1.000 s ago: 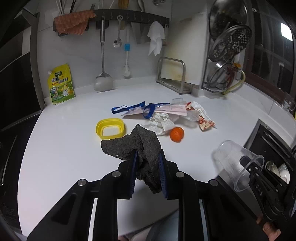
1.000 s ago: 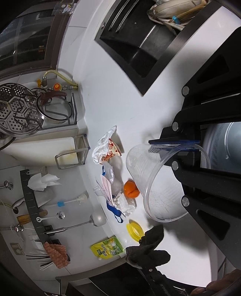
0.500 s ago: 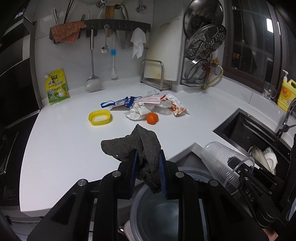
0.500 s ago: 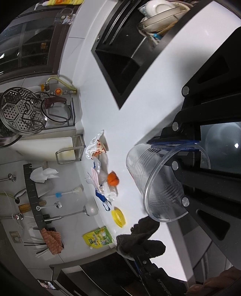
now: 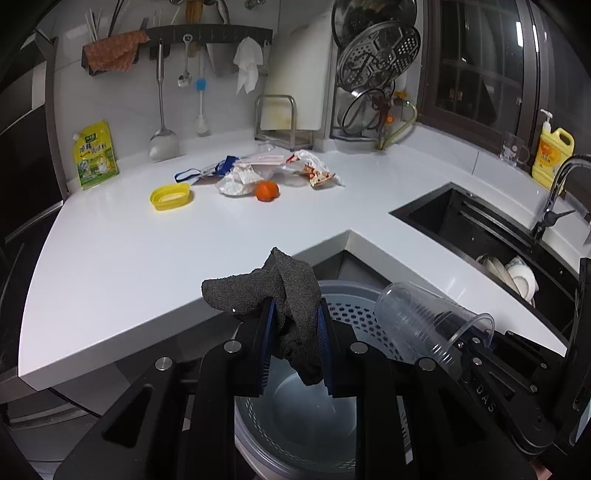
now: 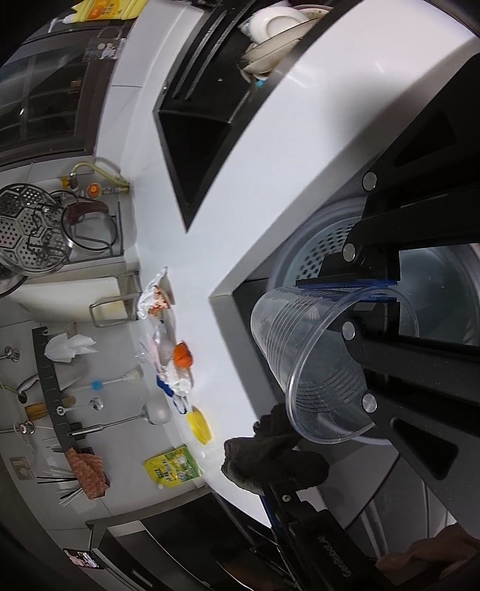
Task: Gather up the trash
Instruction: 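Carry the cloth and cup over the grey bin and open both tools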
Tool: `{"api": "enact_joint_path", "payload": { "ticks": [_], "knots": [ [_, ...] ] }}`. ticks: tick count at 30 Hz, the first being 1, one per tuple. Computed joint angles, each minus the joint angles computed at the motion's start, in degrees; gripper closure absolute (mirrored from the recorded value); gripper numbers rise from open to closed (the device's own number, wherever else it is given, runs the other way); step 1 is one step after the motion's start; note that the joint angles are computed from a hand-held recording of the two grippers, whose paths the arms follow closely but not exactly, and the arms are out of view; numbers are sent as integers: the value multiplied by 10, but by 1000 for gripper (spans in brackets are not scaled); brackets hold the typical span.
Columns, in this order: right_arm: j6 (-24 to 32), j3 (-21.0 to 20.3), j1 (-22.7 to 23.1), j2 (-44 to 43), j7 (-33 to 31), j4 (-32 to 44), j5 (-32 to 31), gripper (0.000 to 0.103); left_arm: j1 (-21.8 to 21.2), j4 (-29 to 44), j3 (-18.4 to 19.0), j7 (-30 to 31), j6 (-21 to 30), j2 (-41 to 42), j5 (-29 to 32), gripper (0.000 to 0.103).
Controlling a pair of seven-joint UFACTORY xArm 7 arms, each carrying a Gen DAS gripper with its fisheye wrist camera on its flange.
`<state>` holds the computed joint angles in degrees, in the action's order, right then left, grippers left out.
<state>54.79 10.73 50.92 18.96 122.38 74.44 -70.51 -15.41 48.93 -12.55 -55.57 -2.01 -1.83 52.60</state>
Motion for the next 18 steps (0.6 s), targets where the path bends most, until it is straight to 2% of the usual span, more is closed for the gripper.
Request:
{"api": "enact_joint_path", "payload": {
  "ticks": [5, 9, 12, 18],
  "knots": [
    [-19, 1, 0, 8, 2, -5, 10, 100, -11, -9, 7, 28, -2, 13, -32, 81],
    [-41, -2, -2, 18, -6, -3, 21, 100, -31, -18, 16, 117, 3, 28, -131, 81],
    [-57, -6, -4, 26, -21, 1, 33, 100, -48, -18, 31, 131, 8, 36, -148, 81],
    [-91, -18, -6, 37, -35, 2, 60, 100, -55, -26, 18, 276, 12, 50, -295, 81]
  ]
}}
